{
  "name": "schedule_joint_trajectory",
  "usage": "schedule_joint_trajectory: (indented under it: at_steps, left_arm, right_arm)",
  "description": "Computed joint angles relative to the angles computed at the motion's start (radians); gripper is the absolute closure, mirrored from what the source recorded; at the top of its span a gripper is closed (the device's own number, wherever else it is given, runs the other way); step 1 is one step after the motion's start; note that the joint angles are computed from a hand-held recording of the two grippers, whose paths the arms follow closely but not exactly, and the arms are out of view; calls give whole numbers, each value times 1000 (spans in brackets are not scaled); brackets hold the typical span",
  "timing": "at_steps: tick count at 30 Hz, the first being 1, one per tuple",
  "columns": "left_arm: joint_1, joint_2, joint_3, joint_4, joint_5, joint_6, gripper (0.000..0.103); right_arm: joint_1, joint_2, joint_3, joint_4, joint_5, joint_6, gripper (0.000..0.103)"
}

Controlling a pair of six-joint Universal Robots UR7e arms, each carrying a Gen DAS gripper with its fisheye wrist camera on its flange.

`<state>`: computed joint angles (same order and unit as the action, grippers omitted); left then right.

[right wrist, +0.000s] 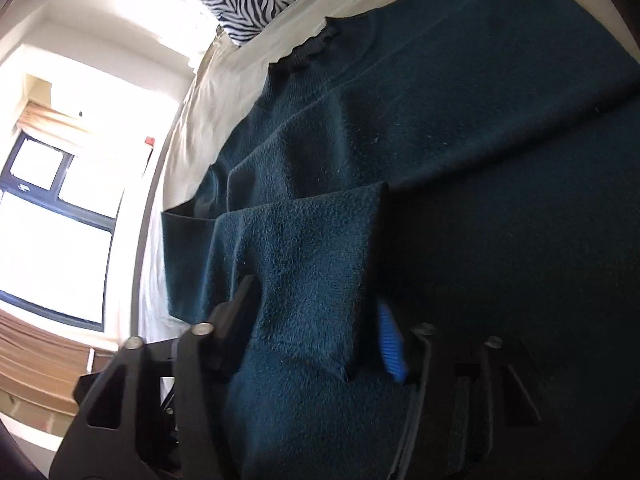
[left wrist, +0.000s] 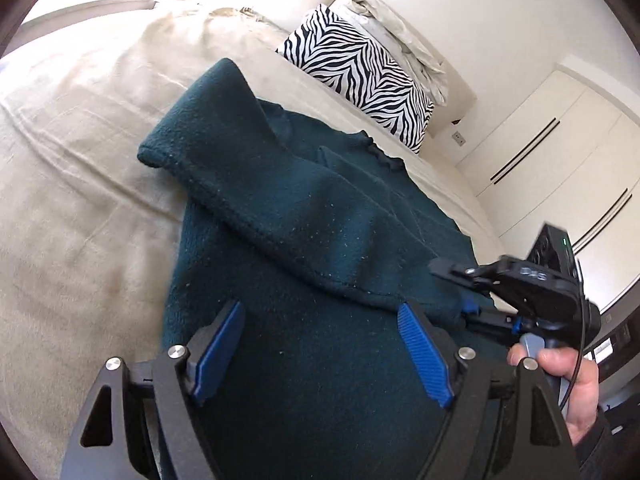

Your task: Fold small clothes

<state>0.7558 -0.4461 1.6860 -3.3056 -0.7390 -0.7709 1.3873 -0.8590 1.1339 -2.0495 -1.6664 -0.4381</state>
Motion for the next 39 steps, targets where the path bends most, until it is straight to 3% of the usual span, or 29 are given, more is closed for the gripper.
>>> schedule_joint_trajectory:
  at_steps: [2, 6, 10, 20, 24, 39]
  left_arm:
    - [3, 10, 10, -32, 1, 14, 22]
    - [1, 13, 27, -77, 1, 25, 22]
    - [-9, 11, 47, -86, 13, 20, 22]
    - [-17, 7, 58, -78, 28, 11, 22]
    - [-18, 4, 58, -70, 29, 6, 22]
    - [-20, 2, 54, -47, 35, -3, 22]
  right_arm:
    - [26, -8, 32, -65, -46, -60, 93]
    - [79, -41, 72, -186, -63, -191, 96]
    - [121, -37, 36, -260, -57, -289, 96]
    - [74, 200, -416, -95, -141, -166, 96]
    - [34, 285, -571, 15, -119, -107, 96]
    - [21, 325, -612, -7, -83, -119, 95]
